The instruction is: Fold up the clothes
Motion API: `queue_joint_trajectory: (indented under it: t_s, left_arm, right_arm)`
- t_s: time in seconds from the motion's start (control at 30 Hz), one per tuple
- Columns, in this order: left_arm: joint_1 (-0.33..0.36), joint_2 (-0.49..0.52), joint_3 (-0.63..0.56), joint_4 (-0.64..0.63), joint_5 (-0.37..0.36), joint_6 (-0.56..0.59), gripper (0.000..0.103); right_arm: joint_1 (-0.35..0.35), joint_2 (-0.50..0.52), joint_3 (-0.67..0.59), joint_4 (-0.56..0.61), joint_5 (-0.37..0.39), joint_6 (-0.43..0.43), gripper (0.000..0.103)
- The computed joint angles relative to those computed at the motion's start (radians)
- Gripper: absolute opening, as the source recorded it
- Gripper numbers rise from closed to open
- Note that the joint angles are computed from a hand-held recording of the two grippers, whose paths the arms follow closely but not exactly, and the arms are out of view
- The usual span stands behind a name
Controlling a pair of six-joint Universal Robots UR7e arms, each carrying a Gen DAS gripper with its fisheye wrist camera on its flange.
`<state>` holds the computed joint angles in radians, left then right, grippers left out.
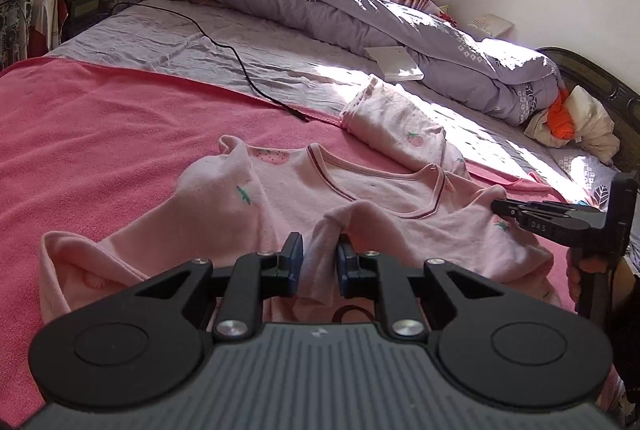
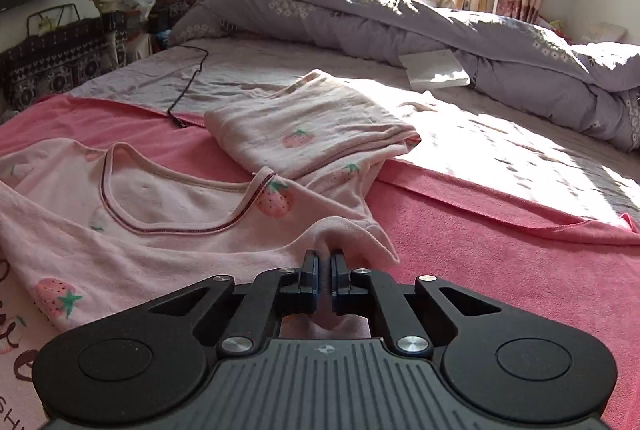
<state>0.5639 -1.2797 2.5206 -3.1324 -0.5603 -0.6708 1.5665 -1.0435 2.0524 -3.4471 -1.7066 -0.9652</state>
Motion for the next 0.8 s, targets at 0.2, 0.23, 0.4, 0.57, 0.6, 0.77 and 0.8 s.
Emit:
queue_joint_trajectory:
  t_s: [0.2,0.23,0.4,0.57,0.6,0.77,0.8]
  left_arm:
    - [0.1,0.058,-0.129,0.112,0.0,0.121,0.027]
    - [0.125,0.074,-0.154,0.133,0.004,0.125,0.027]
    - [0.212,0.103,-0.237,0.21,-0.019,0.1,0.031]
    - [0.209,0.099,-0.257,0.244,0.087,0.066,0.042]
    - [0.199,0.096,-0.255,0.269,0.129,0.042,0.042]
    - [0.081,0.07,-0.21,0.572,0.329,-0.064,0.043]
    - [0.048,0.084,-0.2,0.623,0.349,-0.028,0.044]
  right_arm:
    - [-0.024,0.038,-0.168,0.038,-0.02,0.207,0.007]
    - [-0.029,0.059,-0.195,0.046,-0.04,0.213,0.011]
    - [-0.081,0.035,-0.186,0.171,-0.008,0.208,0.016]
    - [-0.137,-0.092,0.004,0.061,0.181,-0.081,0.052]
    - [-0.149,-0.123,0.043,0.058,0.224,-0.152,0.053]
    - [-0.185,-0.248,0.23,0.047,0.309,-0.532,0.059]
    - [-0.187,-0.259,0.255,0.038,0.304,-0.588,0.059]
